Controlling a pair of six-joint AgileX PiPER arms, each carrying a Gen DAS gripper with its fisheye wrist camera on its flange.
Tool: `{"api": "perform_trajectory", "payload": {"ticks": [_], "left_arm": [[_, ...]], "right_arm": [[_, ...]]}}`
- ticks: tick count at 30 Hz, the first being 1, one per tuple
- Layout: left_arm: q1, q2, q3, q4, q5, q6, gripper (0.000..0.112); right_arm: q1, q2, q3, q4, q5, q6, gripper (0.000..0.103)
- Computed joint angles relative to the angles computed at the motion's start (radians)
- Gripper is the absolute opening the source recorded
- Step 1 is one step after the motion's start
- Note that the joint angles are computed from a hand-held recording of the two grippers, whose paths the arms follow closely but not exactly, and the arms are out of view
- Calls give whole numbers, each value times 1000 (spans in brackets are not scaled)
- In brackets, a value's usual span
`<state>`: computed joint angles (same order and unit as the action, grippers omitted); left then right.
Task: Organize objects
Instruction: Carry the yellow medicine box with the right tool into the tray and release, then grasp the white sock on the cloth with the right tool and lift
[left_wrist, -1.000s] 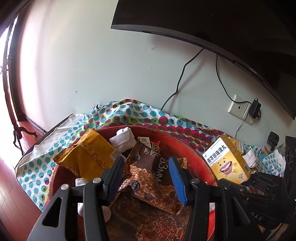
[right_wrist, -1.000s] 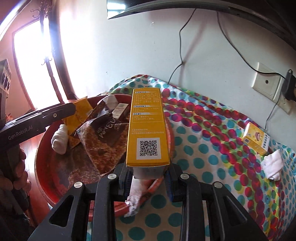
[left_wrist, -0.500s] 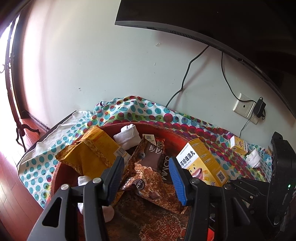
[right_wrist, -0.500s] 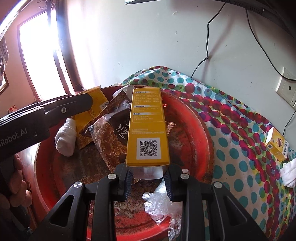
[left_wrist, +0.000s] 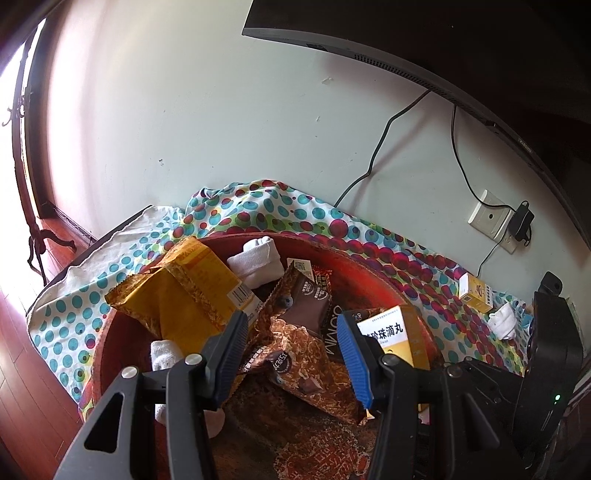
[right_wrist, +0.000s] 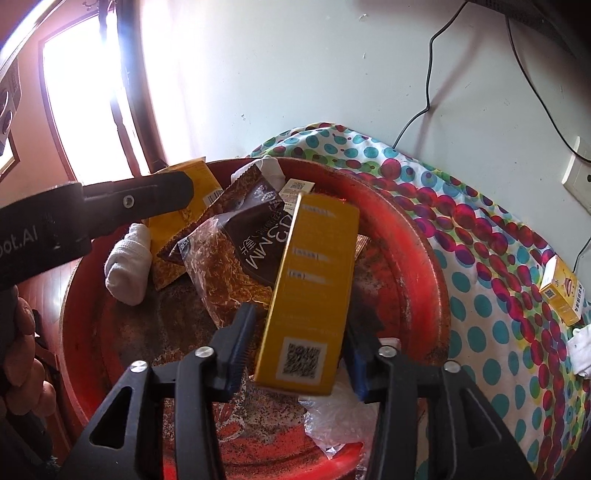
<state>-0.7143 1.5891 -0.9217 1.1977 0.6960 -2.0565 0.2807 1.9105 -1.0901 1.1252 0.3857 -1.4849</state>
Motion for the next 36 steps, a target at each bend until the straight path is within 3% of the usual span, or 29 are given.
{"api": "perform_trajectory", "payload": {"ticks": [5, 11, 16, 25, 30, 36], "left_arm": [[5, 2, 2, 0, -9, -3, 51], [-5, 19, -16, -6, -3, 20, 51], [-20, 36, -34, -4, 6, 36, 51], [-30, 65, -68, -28, 13, 83, 51], [-36, 85, -90, -47, 23, 121, 51], [-35, 104, -106, -70, 27, 156, 51]], "right_arm": [[-33, -15, 14, 73, 23, -74, 63], [-122, -63, 33, 169, 68, -173, 63], [-252, -84, 3, 177, 78, -202, 70], [-483, 63, -240, -71, -19, 78, 71], [-554, 197, -415, -358, -21, 379, 71], [-570, 308, -527, -457, 4, 529, 74]]}}
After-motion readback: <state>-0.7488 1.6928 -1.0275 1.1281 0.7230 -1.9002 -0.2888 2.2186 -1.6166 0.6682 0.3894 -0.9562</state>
